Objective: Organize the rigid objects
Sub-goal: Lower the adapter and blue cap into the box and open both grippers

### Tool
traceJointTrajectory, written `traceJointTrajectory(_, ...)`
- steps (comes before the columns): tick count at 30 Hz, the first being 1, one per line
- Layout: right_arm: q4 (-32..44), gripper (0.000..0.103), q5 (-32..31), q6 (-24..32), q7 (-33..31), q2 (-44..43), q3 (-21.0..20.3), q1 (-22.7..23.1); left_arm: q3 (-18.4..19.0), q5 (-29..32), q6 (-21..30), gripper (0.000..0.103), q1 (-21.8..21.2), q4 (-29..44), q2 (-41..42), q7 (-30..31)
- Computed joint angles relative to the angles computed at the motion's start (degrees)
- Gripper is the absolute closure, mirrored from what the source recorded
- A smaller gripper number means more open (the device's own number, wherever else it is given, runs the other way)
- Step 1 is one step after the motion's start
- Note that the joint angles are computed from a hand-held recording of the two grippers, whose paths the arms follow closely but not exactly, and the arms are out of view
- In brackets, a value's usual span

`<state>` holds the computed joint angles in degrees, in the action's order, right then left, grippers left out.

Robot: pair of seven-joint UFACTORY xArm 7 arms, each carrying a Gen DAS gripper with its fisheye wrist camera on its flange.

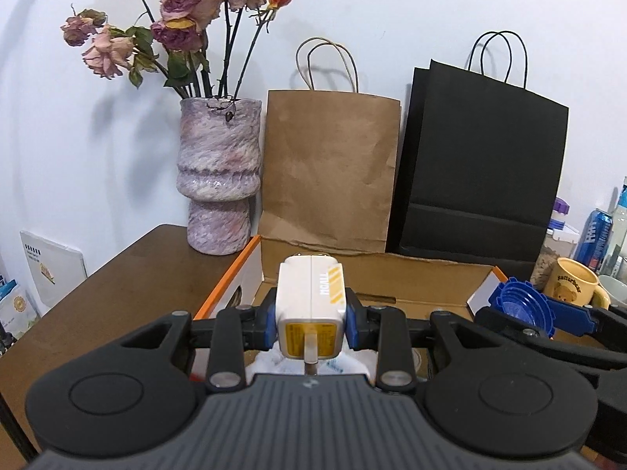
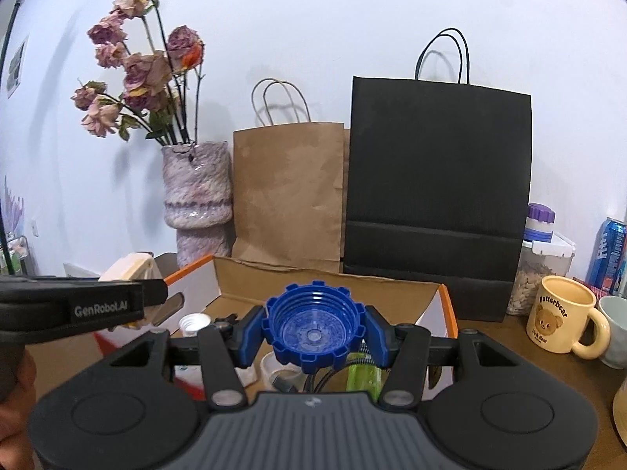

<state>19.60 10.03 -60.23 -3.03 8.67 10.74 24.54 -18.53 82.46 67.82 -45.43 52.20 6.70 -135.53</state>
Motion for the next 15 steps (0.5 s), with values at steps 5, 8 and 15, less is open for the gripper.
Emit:
traceJointTrajectory(5,3.6,0.05,-0.6,1.7,0.1,2.6,-0.8,-0.9,1.4,1.9,-1.6,0.07,1.4,1.6,1.5,0.9)
traceJointTrajectory(8,5.8,0.051,-0.9,3.0,0.0,4.1,-1.2,-1.2,2.2,2.7,-3.0,0.07,2.1,2.5,2.5,1.6)
traceJointTrajectory(15,9.9,0.05,-0.6,5.4,-0.9,7.2,-1.9,-1.5,4.1,3.7,-5.9,0.07,3.6,4.3,4.7,3.5)
